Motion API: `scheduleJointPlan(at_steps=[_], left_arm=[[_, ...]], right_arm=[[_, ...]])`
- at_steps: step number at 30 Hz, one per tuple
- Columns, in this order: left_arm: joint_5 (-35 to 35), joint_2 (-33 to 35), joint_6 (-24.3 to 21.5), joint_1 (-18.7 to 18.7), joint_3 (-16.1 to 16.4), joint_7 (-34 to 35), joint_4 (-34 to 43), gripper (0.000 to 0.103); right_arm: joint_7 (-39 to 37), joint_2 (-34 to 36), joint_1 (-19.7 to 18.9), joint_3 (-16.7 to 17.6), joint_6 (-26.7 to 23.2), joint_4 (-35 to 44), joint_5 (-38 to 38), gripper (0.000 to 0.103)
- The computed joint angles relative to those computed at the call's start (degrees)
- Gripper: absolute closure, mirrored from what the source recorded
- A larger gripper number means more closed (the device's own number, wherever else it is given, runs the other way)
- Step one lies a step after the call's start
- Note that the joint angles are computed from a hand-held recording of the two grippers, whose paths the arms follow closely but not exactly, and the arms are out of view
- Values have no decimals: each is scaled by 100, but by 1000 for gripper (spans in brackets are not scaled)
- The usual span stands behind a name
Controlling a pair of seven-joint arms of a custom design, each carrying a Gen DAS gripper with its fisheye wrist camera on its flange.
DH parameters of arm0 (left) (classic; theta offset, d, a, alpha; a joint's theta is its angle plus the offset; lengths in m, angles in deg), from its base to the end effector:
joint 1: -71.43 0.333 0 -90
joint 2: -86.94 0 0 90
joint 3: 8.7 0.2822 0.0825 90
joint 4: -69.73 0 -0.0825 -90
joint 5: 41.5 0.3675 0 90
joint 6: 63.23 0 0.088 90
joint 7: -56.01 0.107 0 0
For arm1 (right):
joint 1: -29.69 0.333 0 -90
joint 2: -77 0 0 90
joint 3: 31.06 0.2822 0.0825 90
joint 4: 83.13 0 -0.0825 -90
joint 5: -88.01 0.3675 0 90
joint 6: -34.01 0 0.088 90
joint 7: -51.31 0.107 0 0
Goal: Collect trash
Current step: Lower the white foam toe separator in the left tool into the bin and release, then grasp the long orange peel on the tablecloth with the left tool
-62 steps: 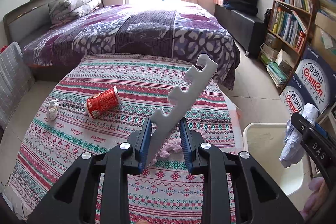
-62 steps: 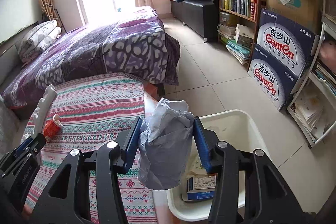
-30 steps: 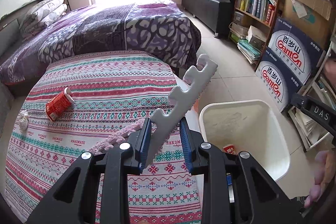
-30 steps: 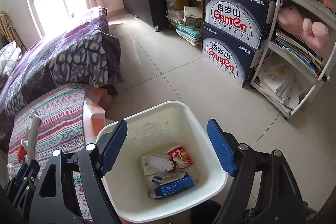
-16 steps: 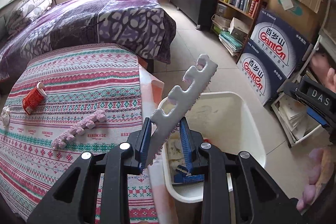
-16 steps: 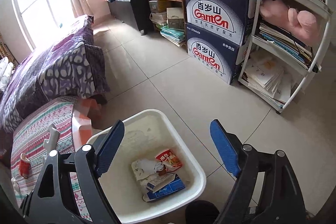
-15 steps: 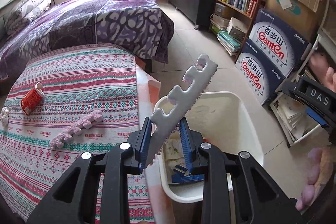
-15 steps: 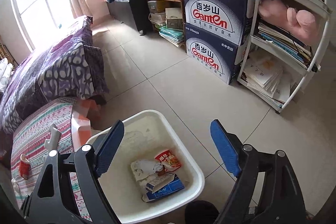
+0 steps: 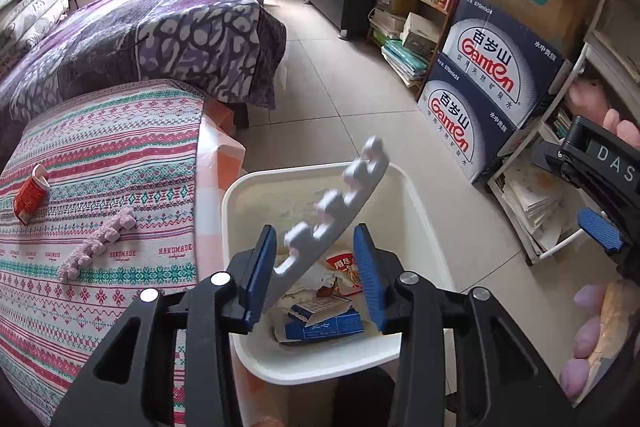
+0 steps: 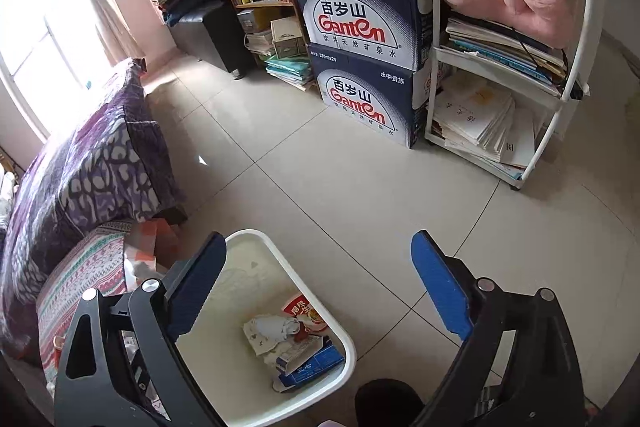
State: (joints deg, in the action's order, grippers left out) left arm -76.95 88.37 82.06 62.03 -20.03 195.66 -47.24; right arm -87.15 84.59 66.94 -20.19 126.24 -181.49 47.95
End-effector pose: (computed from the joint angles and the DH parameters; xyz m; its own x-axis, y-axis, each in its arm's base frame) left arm 0.5430 -0.1978 0.4536 -0.7321 -0.6749 0.0919 -0.5831 0.5513 -0.5967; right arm 0.4278 0.3705 0.4783 -0.9306 -0.2954 -0.2160 -0.1075 0.7849 -0.6102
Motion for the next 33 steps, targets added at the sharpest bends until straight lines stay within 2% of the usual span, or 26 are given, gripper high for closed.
scheduleJointPlan(at_steps=[4, 11, 21, 26, 33], left_arm=[[102, -59, -146, -3, 9, -151, -58, 52], [435, -105, -271, 72, 96, -433, -146, 48], [1785, -161, -656, 449, 349, -1023, -390, 45], [2482, -6, -1229, 758, 528, -1152, -168, 45], [3159, 484, -2594, 1127, 719, -1348, 539, 45]], right_arm=[[135, -154, -26, 16, 123, -209, 37, 13], [27, -139, -77, 46, 274, -208, 61, 12], [-709, 265, -52, -44, 609, 224, 137, 11], [-1109, 562, 6, -128, 740, 580, 190, 11], [-1715, 1176, 196, -304, 675, 1386, 261, 11]])
